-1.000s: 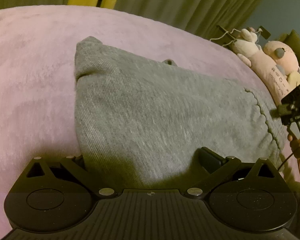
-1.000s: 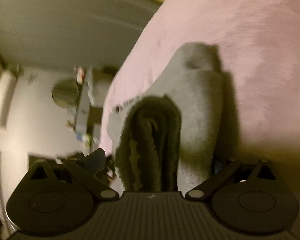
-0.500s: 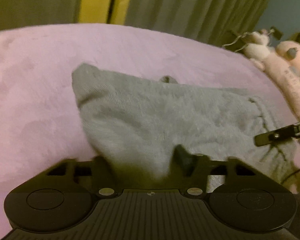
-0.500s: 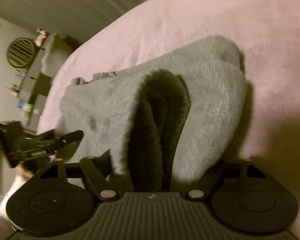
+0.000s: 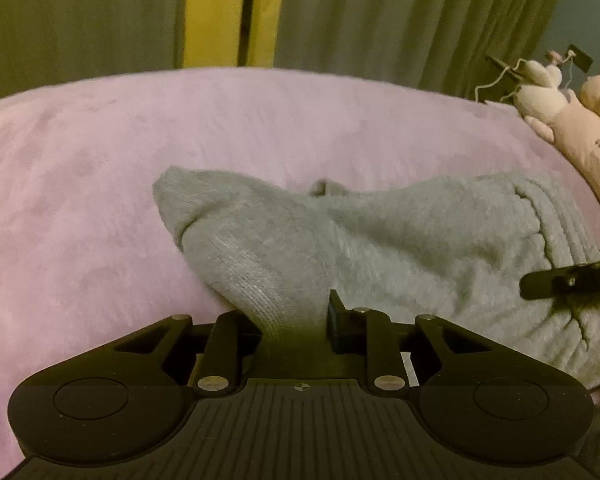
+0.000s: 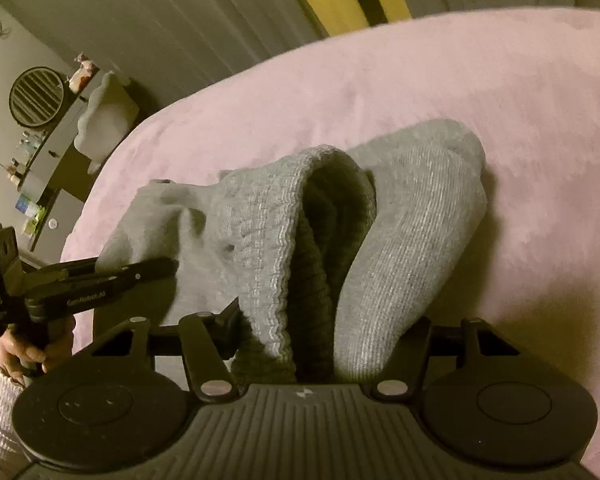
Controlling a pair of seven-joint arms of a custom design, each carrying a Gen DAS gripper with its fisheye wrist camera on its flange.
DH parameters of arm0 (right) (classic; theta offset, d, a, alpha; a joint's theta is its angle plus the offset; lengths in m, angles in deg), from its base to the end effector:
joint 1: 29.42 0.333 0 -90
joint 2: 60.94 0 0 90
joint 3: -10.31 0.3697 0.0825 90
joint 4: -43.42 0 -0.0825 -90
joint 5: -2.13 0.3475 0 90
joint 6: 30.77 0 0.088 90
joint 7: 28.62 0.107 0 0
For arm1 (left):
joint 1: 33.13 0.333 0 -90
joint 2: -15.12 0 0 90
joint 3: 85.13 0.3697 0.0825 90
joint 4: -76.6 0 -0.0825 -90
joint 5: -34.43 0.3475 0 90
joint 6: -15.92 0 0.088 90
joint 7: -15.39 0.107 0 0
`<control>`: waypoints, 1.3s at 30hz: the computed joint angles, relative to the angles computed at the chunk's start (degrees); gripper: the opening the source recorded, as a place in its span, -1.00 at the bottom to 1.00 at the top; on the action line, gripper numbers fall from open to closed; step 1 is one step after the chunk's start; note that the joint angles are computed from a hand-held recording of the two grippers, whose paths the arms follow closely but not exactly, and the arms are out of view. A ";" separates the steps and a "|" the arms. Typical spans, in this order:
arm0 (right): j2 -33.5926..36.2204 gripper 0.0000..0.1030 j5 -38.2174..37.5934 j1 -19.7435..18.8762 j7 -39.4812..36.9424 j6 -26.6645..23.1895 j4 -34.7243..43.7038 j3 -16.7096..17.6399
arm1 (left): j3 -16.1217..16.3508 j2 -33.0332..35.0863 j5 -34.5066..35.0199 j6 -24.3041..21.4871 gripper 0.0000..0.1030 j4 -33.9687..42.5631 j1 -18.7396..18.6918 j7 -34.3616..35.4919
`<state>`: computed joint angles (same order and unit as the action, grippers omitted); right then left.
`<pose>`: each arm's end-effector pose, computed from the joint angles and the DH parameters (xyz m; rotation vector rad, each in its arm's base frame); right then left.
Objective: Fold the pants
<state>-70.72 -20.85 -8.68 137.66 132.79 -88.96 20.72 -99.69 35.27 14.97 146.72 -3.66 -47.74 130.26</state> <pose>0.4060 0.2769 0.5648 -1.2943 2.0282 -0.2094 0.6148 -0.3108 0.6303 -1.1568 2.6633 -0.9887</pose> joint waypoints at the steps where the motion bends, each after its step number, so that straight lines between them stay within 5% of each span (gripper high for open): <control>1: -0.42 0.13 -0.54 -0.08 -0.27 -0.52 0.23 0.13 | -0.01 0.15 -0.14 0.16 -0.54 0.65 -0.08 -0.39; 7: -2.74 0.08 -8.43 -4.11 3.57 -1.16 0.63 1.82 | 0.66 2.27 3.97 5.63 -0.56 5.03 -2.65 -1.82; 11: -2.11 0.08 -13.96 -7.95 9.11 0.57 1.54 1.80 | 2.17 8.83 8.13 4.21 -0.55 15.52 -5.06 -6.55; 14: -0.14 0.14 -19.65 -9.91 12.41 -0.67 2.71 1.68 | 3.35 13.10 11.26 3.32 -0.44 20.61 -6.71 -9.71; 16: 1.21 0.28 -16.33 -8.29 9.74 -4.02 3.18 -0.12 | 6.26 14.65 16.25 3.36 -0.23 21.77 -9.06 -13.42; 19: 0.17 0.49 -15.69 -8.08 13.77 -15.35 3.90 1.04 | 9.48 11.82 23.96 9.43 0.07 14.65 -10.78 -17.39; 20: -1.21 0.65 -17.70 -7.00 16.12 -14.49 2.64 0.05 | 8.95 10.00 24.39 12.14 0.12 10.98 -9.94 -17.34; 23: -4.60 0.66 -25.46 -7.15 22.33 -17.13 2.12 2.72 | 6.59 4.88 22.00 18.97 0.37 1.63 -7.18 -18.39; 27: -6.01 0.66 -38.56 -8.13 33.31 -11.99 2.02 4.92 | 2.20 2.04 16.68 20.16 0.60 -3.87 -4.81 -14.15; 30: -2.63 0.62 -30.20 -3.74 23.72 -15.89 3.62 3.83 | 5.11 0.53 21.24 13.31 0.61 -5.53 -6.79 -16.64; 33: -0.10 0.56 -19.30 -1.21 13.12 -29.55 5.58 5.56 | 5.25 -1.74 20.63 13.04 0.61 -8.72 -5.55 -20.03; 36: -5.85 0.58 -16.06 2.13 21.80 -27.56 0.40 2.60 | 4.86 -4.82 19.22 14.01 0.64 -11.33 -4.00 -22.10; 39: -9.04 0.85 -14.70 2.88 24.70 -36.78 1.21 7.19 | 4.49 -9.22 19.43 15.36 0.69 -16.20 -3.49 -25.16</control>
